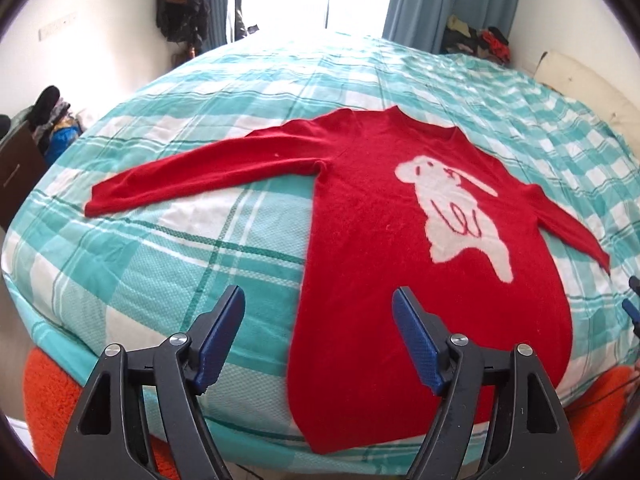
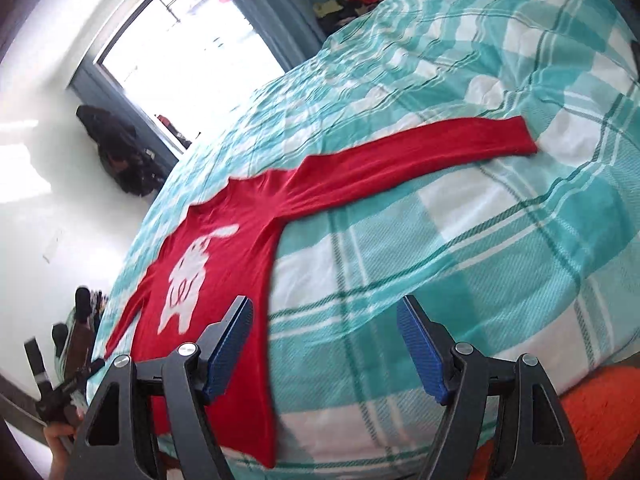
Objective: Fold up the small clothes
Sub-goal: 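Grasp the sleeve cuff with the right gripper, then lift the sleeve and fold it across the rabbit print, then release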
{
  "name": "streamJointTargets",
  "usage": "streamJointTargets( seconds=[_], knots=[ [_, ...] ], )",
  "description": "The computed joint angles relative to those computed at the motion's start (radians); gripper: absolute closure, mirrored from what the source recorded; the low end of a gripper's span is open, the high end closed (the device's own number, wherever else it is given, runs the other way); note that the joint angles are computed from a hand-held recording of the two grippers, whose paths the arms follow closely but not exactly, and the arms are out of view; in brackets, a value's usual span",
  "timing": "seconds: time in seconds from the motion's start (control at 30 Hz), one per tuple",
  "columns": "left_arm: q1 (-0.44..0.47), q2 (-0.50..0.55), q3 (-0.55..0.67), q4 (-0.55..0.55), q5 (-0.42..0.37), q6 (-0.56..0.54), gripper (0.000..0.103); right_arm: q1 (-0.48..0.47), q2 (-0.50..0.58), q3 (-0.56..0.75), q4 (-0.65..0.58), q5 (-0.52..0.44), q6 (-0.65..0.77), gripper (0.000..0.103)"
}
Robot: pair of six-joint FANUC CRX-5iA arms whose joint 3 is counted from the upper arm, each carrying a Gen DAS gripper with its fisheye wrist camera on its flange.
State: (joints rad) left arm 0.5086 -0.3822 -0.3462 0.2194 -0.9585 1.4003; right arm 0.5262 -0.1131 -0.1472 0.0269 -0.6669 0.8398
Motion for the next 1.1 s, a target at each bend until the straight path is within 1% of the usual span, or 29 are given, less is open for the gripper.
streamJointTargets(
  seconds=[0.07,0.1,0.17,0.23,0.27,0.33,0.37,0.4,0.5,0.53,0.57,0.6,0.63,0.67,0.7,0.8,0.9,0.93,1.0,1.1],
  knots=[
    [0.003,-0.009,-0.027,-0.017,0.019,0.022,0.025,-0.087,0.037,0.01,-0.011,0.061,-0.07,0.029],
    [0.008,-0.016,-0.04,-0.026,0.02,0.025,0.025,-0.133,0.063,0.028,-0.042,0.079,-0.091,0.029],
    [0.016,-0.029,-0.058,-0.054,0.022,0.04,0.025,-0.217,0.122,0.084,-0.137,0.09,-0.105,0.029],
    [0.025,-0.026,-0.058,-0.081,0.008,0.068,0.025,-0.293,0.188,0.166,-0.275,0.068,-0.045,0.03],
    [0.031,-0.02,-0.056,-0.085,0.0,0.081,0.025,-0.317,0.221,0.2,-0.32,0.059,-0.032,0.031],
    [0.038,-0.006,-0.05,-0.088,-0.007,0.104,0.025,-0.334,0.277,0.246,-0.316,0.055,-0.078,0.031],
    [0.039,-0.001,-0.049,-0.09,-0.006,0.109,0.025,-0.336,0.301,0.263,-0.293,0.053,-0.114,0.034],
    [0.035,0.005,-0.044,-0.1,-0.007,0.118,0.025,-0.328,0.32,0.266,-0.238,0.059,-0.178,0.037],
    [0.023,0.017,-0.036,-0.128,-0.016,0.133,0.025,-0.313,0.357,0.257,-0.103,0.106,-0.343,0.041],
    [0.018,0.021,-0.033,-0.137,-0.018,0.136,0.025,-0.309,0.37,0.26,-0.063,0.101,-0.382,0.05],
    [0.013,0.025,-0.031,-0.144,-0.019,0.138,0.025,-0.306,0.38,0.258,-0.018,0.096,-0.421,0.065],
    [0.01,0.027,-0.03,-0.149,-0.019,0.139,0.025,-0.305,0.388,0.259,0.016,0.082,-0.456,0.074],
    [0.01,0.027,-0.032,-0.149,-0.017,0.137,0.024,-0.31,0.397,0.268,0.021,0.064,-0.467,0.09],
    [0.013,0.024,-0.036,-0.144,-0.014,0.13,0.024,-0.318,0.399,0.277,0.005,0.05,-0.46,0.097],
    [0.017,0.02,-0.042,-0.136,-0.011,0.123,0.024,-0.326,0.396,0.285,-0.02,0.046,-0.439,0.097],
    [0.038,0.014,-0.058,-0.1,0.001,0.094,0.023,-0.316,0.377,0.314,0.002,0.04,-0.385,0.098],
    [0.049,0.016,-0.069,-0.074,0.01,0.082,0.022,-0.284,0.361,0.402,-0.044,0.04,-0.218,0.098],
    [0.051,0.015,-0.072,-0.067,0.013,0.08,0.022,-0.264,0.36,0.445,-0.068,0.028,-0.149,0.098],
    [0.06,0.013,-0.081,-0.044,0.019,0.065,0.022,-0.22,0.39,0.576,-0.12,-0.022,0.003,0.098],
    [0.084,0.008,-0.097,0.007,0.024,0.03,0.022,-0.138,0.481,0.82,-0.187,-0.143,0.193,0.098]
  ],
)
